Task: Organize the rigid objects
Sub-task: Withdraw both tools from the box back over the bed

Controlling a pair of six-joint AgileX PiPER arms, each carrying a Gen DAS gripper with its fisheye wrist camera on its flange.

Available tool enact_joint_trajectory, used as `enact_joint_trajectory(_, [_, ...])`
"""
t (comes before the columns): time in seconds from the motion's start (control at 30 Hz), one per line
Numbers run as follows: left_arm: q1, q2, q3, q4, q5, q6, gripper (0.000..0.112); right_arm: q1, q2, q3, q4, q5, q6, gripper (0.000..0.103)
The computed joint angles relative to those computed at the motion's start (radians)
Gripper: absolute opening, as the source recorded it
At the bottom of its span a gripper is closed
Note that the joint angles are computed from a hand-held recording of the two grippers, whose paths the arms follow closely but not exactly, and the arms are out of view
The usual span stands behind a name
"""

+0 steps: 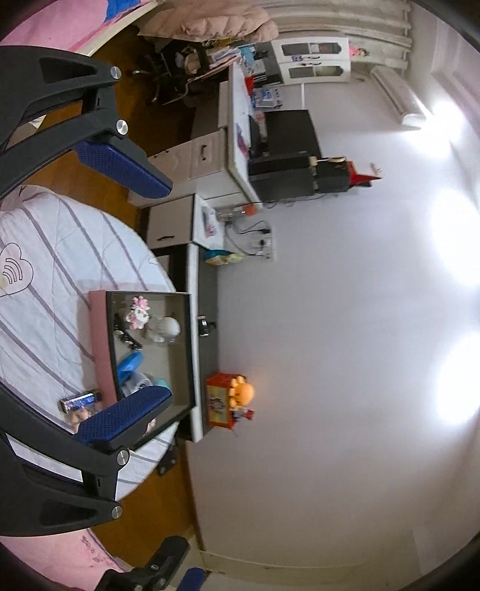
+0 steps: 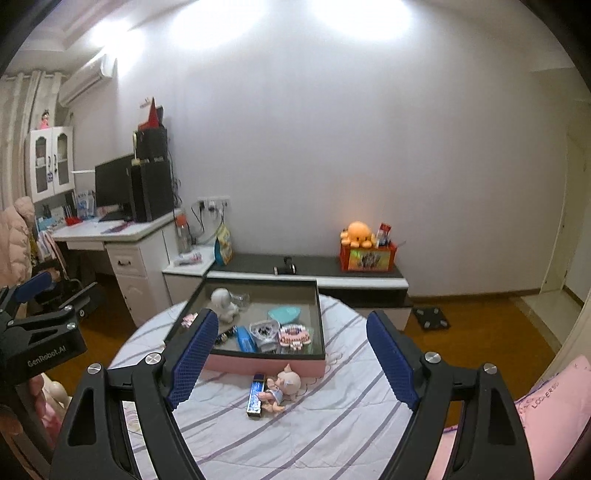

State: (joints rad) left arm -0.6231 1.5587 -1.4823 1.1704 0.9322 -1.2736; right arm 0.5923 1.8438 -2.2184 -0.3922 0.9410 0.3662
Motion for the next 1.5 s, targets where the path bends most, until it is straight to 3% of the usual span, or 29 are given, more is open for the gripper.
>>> enact_joint_trajectory(0.13, [-0.071, -0.044, 0.034, 0.096, 0.062, -0.058, 0.103, 0.026, -0.087, 0.114, -0.042, -0.076, 0.027, 0.086])
enact_joint_trajectory(0.27, [-0.121, -0.067, 0.051, 0.142, 0.098, -0.067, 0.103, 0.065, -0.155, 0.213, -0.151, -0.131, 0.108, 0.103])
enact_joint_trajectory(0.7, [-0.251, -0.091, 0.098, 0.213, 0.190, -0.108, 0.103, 0.118, -0.253, 0.331, -0.283, -0.125, 0.206, 0.103])
enact_joint_trajectory(0.97, [-0.268, -0.075, 0.091, 0.221, 0.227, -0.106, 0.103, 0.122, -0.259, 0.340, -0.300, -0.118, 0.228, 0.103])
enact_joint_trajectory(1.2, [-0.221, -0.064, 0.082, 0.184, 0.181, -0.097, 0.103, 0.107, -0.221, 0.304, -0.263, -0.106, 0.194, 0.103])
enact_joint_trajectory(1.5, [-0.047, 0.048, 0.025, -0.013, 0.018, 0.029, 0.103, 0.004, -0.015, 0.119, -0.036, 0.000, 0.050, 0.103])
